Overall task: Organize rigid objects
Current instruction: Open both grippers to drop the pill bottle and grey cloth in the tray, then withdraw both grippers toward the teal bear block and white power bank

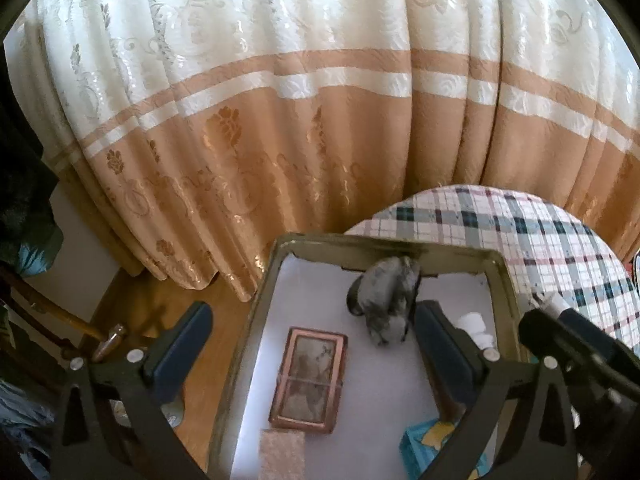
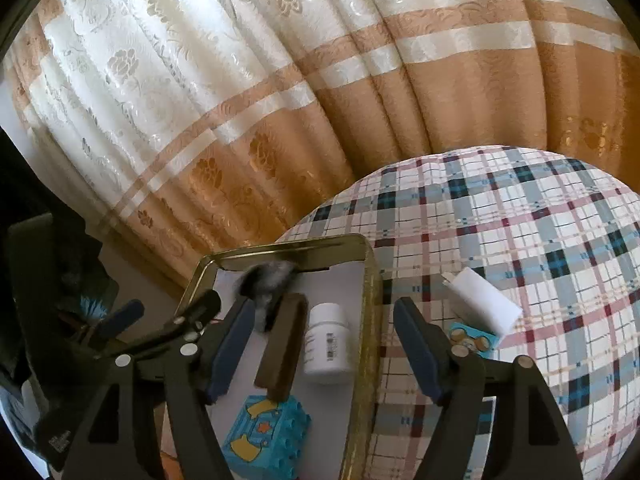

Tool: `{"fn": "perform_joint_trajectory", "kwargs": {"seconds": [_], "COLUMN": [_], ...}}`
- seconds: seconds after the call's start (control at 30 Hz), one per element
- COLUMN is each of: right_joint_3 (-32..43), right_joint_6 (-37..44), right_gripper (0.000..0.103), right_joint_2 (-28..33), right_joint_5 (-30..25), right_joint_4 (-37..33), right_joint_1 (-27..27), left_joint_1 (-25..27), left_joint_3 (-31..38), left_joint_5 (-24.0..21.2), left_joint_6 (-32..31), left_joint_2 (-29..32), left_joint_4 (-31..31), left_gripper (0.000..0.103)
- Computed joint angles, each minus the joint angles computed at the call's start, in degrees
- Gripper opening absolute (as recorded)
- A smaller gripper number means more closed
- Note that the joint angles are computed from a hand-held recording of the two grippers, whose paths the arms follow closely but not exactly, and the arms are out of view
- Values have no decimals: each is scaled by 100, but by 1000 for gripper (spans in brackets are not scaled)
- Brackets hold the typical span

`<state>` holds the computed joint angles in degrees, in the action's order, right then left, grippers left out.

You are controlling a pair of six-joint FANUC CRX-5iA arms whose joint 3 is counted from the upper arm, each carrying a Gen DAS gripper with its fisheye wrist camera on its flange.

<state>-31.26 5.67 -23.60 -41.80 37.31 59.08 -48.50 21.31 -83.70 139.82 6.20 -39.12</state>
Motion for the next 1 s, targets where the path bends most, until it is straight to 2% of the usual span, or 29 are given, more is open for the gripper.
{"fn": "perform_joint_trajectory", "kwargs": {"seconds": [0.3, 1.0], "right_joint_3": [-140, -751], "right_joint_6": [-217, -1222], "right_gripper": [74, 74], "right_joint_2": [-312, -1346], "right_joint_5": [-326, -1602], "right_joint_4": [27, 557], "right_joint_1": [175, 1009], "left_joint_1": [-230, -871], "left_joint_3": [182, 261], "left_joint_5": [-418, -549], "left_joint_6": [-15, 166], "left_joint_2": [167, 231], "left_joint_4": [-28, 23], "left_gripper": [102, 102]}}
